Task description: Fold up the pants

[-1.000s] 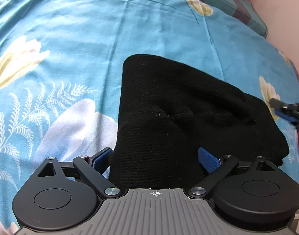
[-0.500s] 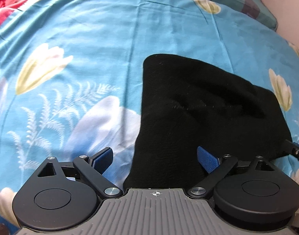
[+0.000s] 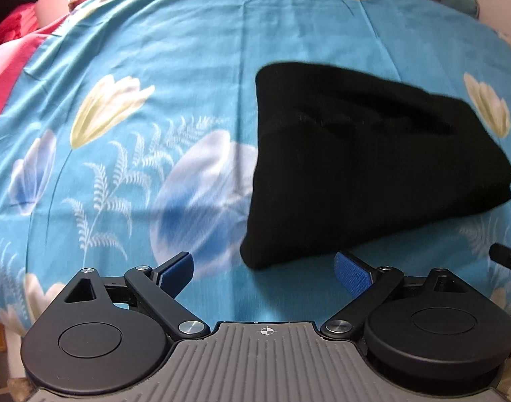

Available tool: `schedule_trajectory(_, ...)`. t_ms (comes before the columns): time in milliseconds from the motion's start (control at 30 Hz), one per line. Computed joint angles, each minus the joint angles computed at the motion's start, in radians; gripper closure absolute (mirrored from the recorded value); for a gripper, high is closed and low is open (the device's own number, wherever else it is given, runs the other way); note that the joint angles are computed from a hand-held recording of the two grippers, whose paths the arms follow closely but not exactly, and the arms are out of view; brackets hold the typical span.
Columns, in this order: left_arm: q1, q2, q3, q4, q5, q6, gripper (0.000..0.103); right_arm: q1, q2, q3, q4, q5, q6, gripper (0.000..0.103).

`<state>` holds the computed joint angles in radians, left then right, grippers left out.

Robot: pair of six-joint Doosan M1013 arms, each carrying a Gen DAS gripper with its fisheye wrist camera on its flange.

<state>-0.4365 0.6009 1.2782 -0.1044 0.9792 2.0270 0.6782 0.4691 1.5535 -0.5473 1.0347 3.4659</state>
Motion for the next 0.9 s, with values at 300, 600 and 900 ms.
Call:
schedule_trajectory(300, -0.015, -0.027, 0.048, 0.032, 0.0, -0.023, 0.0, 0.025, 0.032, -0.089, -0.074, 0.041, -0.111, 0.015)
schedule_trajectory(600, -0.023, -0.053, 0.075, 0.03, -0.028, -0.014, 0.0, 0.035, 0.032, -0.114, -0.123, 0.066, -0.107, 0.012)
schedule_trajectory(900, -0.027, -0.057, 0.077, 0.014, -0.033, 0.006, 0.0, 0.039, 0.033, -0.119, -0.131, 0.072, -0.107, 0.012)
